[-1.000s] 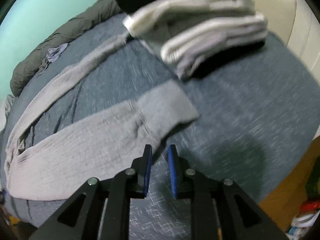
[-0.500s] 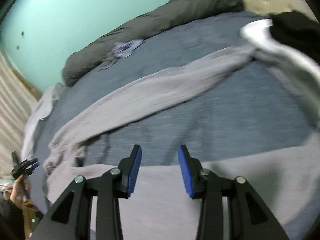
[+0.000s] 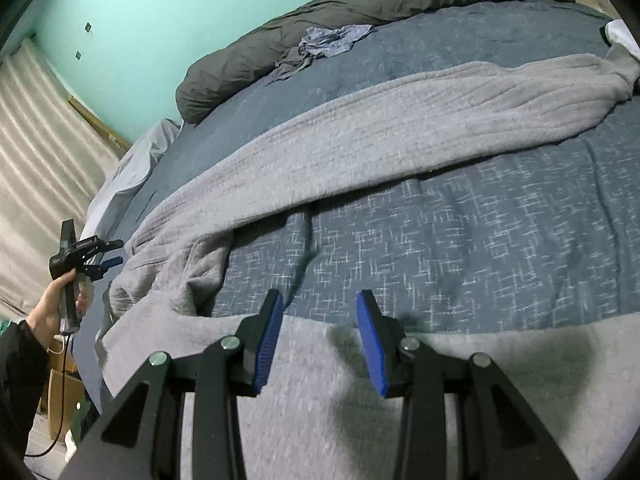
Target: Fold clothes
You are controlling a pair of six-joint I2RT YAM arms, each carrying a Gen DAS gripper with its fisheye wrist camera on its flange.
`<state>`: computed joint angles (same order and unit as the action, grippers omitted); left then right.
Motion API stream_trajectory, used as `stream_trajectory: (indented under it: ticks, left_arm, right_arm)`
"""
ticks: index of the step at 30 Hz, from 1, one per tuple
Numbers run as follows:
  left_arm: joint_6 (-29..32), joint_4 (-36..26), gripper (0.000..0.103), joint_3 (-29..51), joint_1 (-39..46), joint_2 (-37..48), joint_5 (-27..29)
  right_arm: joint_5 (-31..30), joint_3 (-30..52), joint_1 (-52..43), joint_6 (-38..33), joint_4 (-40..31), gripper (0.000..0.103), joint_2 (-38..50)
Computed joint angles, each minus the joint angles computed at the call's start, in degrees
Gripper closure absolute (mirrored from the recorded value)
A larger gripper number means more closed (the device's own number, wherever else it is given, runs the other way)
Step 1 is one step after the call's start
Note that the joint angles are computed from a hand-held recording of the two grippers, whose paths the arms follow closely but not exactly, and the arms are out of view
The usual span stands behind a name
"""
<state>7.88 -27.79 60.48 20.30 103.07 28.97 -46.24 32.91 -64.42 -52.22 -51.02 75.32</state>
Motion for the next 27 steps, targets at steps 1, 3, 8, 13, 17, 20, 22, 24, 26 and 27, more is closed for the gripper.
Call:
stream_trajectory:
  ticks: [1,3,8,13,17,20,22,24,26,27]
  left_arm:
    - [-0.1,0.1,0.042,0.3,-0.3,0.6,0.2]
    - [-0.6,1.1,0.043,0.4,-0.8,0.9,0.6]
    - [-1.5,2.3,0.073,0.6,-1.7,0.9,2.3]
    - [-0.7,4.1,0.098,0.4,-2.5,-1.1,0.7]
    - [-2.5,6.7,0.099,1.2,-2.9,-2.8,-0.7]
    - [-4.9,7.7,0.099,4.2,-3.4,-1.8,-2.9]
    - [-6.0,8.0,0.100,6.2,-4.1,-0.4,-4.5]
    - [-7.3,7.7,0.100,8.3,-4.6,1.5,-6.1]
    - [-8.8,8.1,0.100,9.8,-5.2,3.5,-7.9]
    - [-9.4,8.1,0.100,10.5,-5.5,4.8,-8.6]
  right_arm:
    - [-0.1,-0.4,0.1,0.5,1.0,0.065,-0.1]
    - [-0.2,-0.9,0.1,0.7,2.0,0.064,0.0]
    - [0.3,-0.9,-0.6,-0.9,2.0,0.064,1.7]
    - [0.2,-0.5,-1.2,-1.3,2.3,0.063,3.0]
    - [0.1,-0.5,-1.3,-1.5,3.0,0.063,3.7]
    - [0.0,-0.3,-1.2,-1.7,3.0,0.063,4.4]
    - [0.0,-0.2,-1.1,-1.8,2.8,0.063,4.4]
    - [0.0,-0.2,-1.0,-2.0,2.8,0.063,4.4]
    - [-0.1,-0.2,-1.0,-2.3,2.8,0.063,4.4]
    - [0.0,-0.3,-0.9,-2.4,2.9,0.063,4.5]
